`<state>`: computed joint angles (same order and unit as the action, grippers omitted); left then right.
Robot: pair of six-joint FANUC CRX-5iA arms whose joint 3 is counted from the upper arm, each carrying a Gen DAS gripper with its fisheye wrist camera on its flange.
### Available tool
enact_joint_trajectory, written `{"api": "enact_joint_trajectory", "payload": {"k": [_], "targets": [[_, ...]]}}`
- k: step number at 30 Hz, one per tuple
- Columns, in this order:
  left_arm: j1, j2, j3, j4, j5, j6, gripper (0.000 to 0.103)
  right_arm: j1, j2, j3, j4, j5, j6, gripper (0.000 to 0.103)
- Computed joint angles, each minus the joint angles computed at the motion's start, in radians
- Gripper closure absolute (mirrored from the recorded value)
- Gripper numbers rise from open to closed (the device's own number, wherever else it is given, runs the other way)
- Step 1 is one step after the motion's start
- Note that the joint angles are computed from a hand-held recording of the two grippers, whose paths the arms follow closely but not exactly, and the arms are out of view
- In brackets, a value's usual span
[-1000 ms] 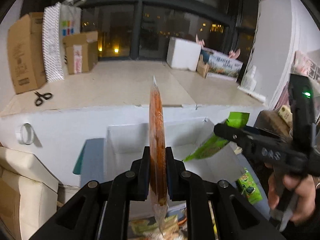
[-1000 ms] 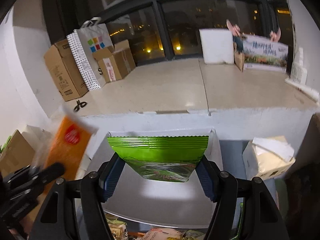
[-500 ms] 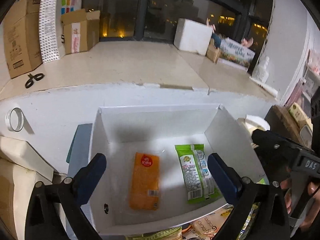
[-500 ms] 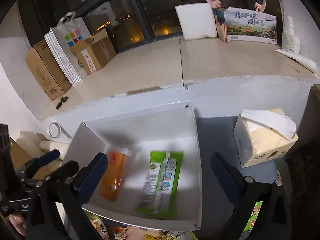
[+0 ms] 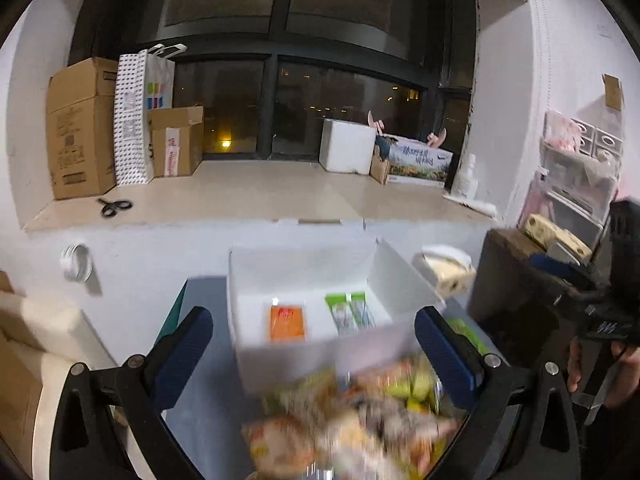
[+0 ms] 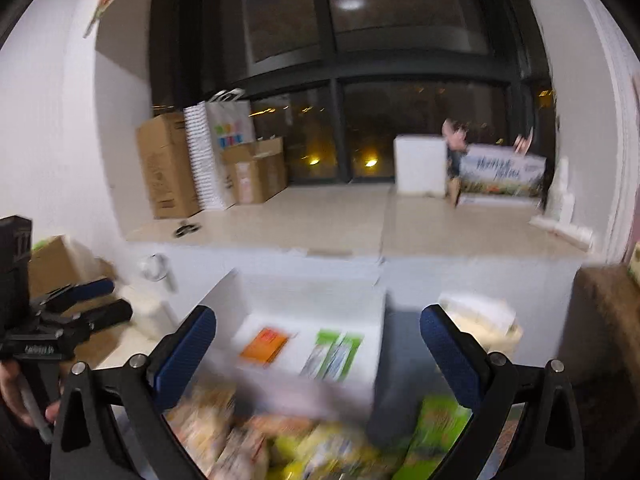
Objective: Organize snacks
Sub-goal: 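Move both tools back toward the snack pile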
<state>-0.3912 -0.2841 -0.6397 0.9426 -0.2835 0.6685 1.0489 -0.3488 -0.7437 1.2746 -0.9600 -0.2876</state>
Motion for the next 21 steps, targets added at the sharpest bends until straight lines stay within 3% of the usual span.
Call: {"api": "enact_joint_trajectory", "payload": {"k": [2, 5, 8, 14, 17, 21], "targets": [[0.031, -0.053, -0.062, 0.034, -0.071, -0.016, 0.0, 0.096, -0.007, -0.011, -0.092, -0.09, 0.017, 0.0], [0.079, -0.108, -0.132, 0.029, -0.159, 0.043, 0.0, 0.242, 0.003, -0.042, -0.186, -0.263, -0.07, 0.0], [0.104, -0.156, -0.182, -0.054, -0.189, 0.142, 0.0, 0.331, 0.007, -0.061, -0.327, -0.31, -0.152, 0.0], [0.085, -0.181, -0.219, -0.098, -0.185, 0.197, 0.0, 0.373, 0.013, -0.116, -0.416, -0.262, -0.26, 0.0], [0.068, -0.172, -0.216, -0.091, -0.176, 0.187, 0.0, 0.33, 0.029, -0.112, -0.425, -0.215, -0.226, 0.0], [0.063, -0.155, -0.202, -0.109, -0.186, 0.197, 0.0, 0.221, 0.046, -0.121, -0.431, -0.058, -0.178, 0.0]]}}
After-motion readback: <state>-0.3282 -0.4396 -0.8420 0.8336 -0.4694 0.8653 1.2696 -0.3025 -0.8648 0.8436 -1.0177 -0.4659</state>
